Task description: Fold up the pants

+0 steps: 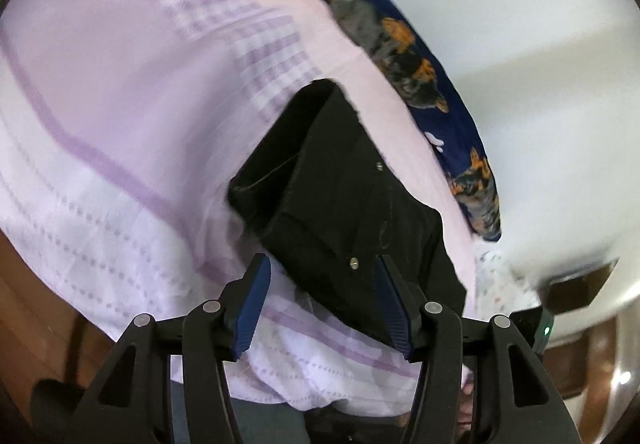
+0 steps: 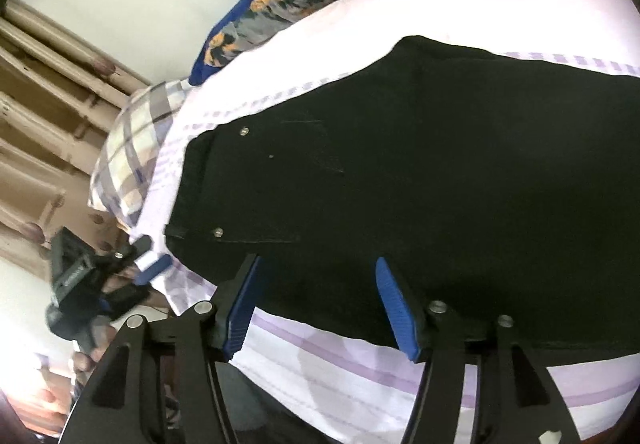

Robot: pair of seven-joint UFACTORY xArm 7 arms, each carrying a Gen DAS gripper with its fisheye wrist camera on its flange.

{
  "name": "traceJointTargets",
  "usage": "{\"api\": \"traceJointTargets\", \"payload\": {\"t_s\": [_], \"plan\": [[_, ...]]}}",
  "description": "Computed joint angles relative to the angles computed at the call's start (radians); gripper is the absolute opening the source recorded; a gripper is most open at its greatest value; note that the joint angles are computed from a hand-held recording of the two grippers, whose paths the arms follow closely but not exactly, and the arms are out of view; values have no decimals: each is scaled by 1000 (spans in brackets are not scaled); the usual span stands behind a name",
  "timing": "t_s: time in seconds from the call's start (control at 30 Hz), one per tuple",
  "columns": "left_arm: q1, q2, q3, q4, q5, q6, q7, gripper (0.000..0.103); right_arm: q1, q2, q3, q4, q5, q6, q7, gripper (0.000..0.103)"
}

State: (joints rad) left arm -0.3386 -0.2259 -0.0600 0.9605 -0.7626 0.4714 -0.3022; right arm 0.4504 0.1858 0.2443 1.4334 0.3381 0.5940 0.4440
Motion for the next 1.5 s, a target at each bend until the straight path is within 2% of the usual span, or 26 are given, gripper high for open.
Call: {"api": "traceJointTargets", "payload": {"t_s": [0.13, 0.3, 0.53, 0.9, 1.0, 1.03, 1.1, 1.17, 1.23, 1.27, 1.4, 1.5], "plan": [[-18, 10, 23, -20, -125, -16, 60, 55, 8, -6, -4, -1, -28, 2, 16, 61], [-11, 22, 19, -31, -195, -21, 93, 55, 3, -27, -8, -31, -20, -16, 37, 62], [17, 71, 3, 3, -176, -30, 92, 55, 1, -29, -8, -36, -27, -12, 58, 62], [47, 141, -16, 63, -233, -54, 184, 56, 1, -28, -7, -42, -30, -12, 58, 62], [50, 148, -31, 67, -213, -79, 192, 56, 2, -27, -8, -39, -35, -11, 63, 62], [51, 149, -39, 65, -168, -91, 168, 55, 2, -27, -8, -39, -36, -12, 65, 62], [79, 150, -70, 65, -32, -91, 84, 40, 3, -28, -9, -42, -38, -18, 68, 62], [58, 150, -49, 65, 1, -92, 72, 30, 3, -30, -10, -44, -44, -22, 71, 62], [49, 142, -43, 62, -51, -107, 104, 27, 3, -34, -12, -46, -50, -26, 80, 62], [48, 139, -44, 65, -45, -112, 98, 26, 2, -36, -12, -48, -50, -28, 82, 62], [46, 133, -62, 107, 123, -118, 29, 24, -4, -53, -17, -64, -52, -45, 94, 62], [22, 142, -65, 167, 144, -123, 75, 23, -16, -81, -22, -91, -39, -64, 92, 62]]}}
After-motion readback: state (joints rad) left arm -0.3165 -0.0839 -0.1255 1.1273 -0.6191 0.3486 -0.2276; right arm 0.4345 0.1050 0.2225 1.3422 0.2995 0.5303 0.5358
